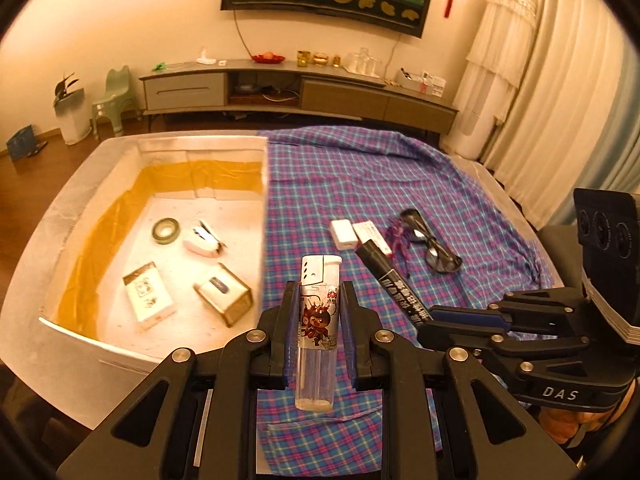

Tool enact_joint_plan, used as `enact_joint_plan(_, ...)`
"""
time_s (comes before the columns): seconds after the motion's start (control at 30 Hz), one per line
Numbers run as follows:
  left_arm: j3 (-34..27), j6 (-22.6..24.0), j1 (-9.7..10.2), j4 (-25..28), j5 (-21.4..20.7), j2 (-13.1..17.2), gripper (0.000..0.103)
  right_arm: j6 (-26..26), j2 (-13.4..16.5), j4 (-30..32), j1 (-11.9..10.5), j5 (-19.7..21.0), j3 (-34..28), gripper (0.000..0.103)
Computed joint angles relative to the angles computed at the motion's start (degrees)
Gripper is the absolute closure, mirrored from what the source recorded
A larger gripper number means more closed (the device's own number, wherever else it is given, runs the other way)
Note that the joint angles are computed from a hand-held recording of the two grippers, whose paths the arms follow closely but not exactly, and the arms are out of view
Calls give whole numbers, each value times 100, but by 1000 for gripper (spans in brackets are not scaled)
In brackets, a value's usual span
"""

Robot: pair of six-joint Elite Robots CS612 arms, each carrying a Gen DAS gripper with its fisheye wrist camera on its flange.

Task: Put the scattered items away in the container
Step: 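Carry the lighter and black marker over the white box with both tools, then open both tools to drop the lighter and marker into the box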

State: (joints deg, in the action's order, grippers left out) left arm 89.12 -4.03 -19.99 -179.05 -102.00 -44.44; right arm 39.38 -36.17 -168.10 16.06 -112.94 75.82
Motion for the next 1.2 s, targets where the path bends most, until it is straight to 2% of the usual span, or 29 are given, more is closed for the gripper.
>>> enact_joint_plan(0.3, -165, -99, 176, 16, 103, 41, 83, -450, 210, 392, -16, -85, -680, 88)
enact_joint_plan(0.53, -437, -192, 335, 232, -15, 143, 83, -839, 450, 889, -40, -216, -1347, 88)
enact_joint_plan(0.9, -1165, -666, 575, 1053, -301, 468, 83, -1172, 857, 1691, -161, -236, -2336, 88)
enact_joint_plan(1.2, -2014, -969, 722, 2096, -533, 890, 83, -1157, 1237, 2513, -356, -108, -3137, 88)
